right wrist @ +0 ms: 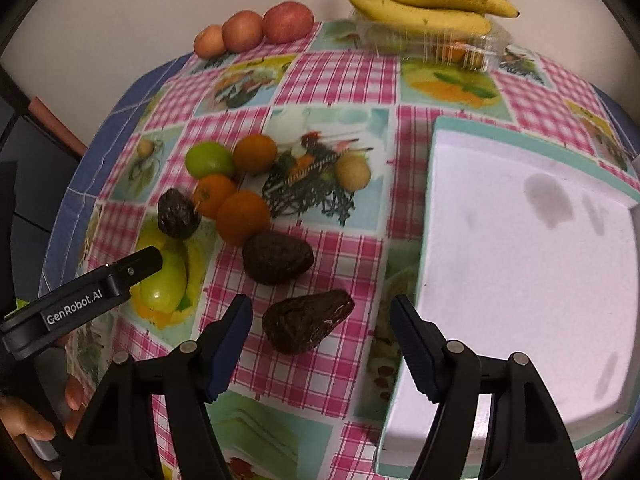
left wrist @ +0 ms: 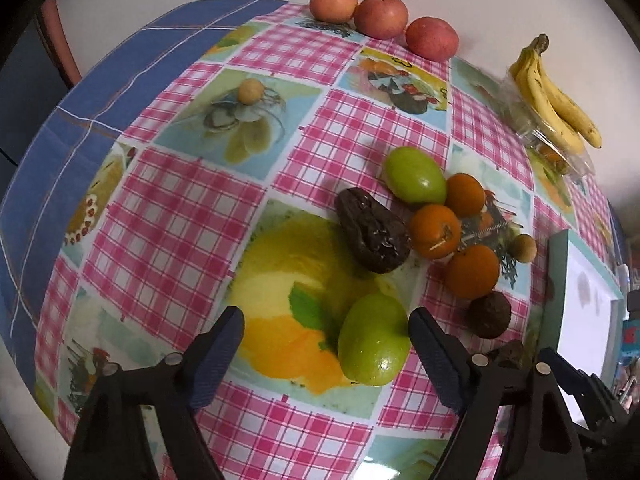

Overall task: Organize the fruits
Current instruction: 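Grasp the green pear-shaped fruit with the left tool while the right tool grasps a dark date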

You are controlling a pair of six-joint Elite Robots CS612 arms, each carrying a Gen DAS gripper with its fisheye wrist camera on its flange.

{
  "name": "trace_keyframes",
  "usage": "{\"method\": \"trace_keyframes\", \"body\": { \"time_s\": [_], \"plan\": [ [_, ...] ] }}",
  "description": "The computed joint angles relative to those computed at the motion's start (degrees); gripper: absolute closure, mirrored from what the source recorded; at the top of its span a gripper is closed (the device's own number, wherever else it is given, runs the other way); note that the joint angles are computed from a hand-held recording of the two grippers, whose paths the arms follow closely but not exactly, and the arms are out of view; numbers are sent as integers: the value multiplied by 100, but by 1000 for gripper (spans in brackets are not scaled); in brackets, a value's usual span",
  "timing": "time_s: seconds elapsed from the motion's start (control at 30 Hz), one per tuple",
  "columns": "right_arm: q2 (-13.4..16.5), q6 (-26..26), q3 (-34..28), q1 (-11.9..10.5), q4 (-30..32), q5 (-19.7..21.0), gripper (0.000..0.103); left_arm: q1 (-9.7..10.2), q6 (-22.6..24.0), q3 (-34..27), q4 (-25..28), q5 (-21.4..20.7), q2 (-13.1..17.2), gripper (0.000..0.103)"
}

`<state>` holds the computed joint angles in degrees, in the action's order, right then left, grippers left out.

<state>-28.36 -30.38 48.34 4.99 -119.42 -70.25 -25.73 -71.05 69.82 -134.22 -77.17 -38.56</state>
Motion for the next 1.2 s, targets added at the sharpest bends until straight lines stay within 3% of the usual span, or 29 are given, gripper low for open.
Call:
{"method": "trace_keyframes", "body": {
  "time_s": [0.17,0.27,0.53,0.67,0.77,0.97,1.07,1.13,1.2],
  "plan": [
    [-27,-149,84,34,-108,-151,31,-6,116,-25,-157,-121,48,25],
    [-34,-194,102,38,-118,-193,41,-17,104,-37,-95,-2,39,27],
    [0,-111,30,16,31,-59,47,-4,-591,233,67,422,-151,27],
    [22,-69,-10,11,111,-22,47,15,-910,559,-369,473,-289,28],
    [18,-44,0,8,109,-22,47,15,-781,573,-556,377,-276,28],
    [29,-78,-3,17,135,-34,47,38,-449,318,-348,18,-120,28],
    [27,-64,9,15,107,-41,47,56,-464,312,-395,-119,-91,43],
    [24,-65,16,14,101,-32,48,73,-505,405,-735,-264,-93,56],
    [20,-76,26,11,92,-27,48,84,-542,426,-889,-352,-84,58]
  ]
}}
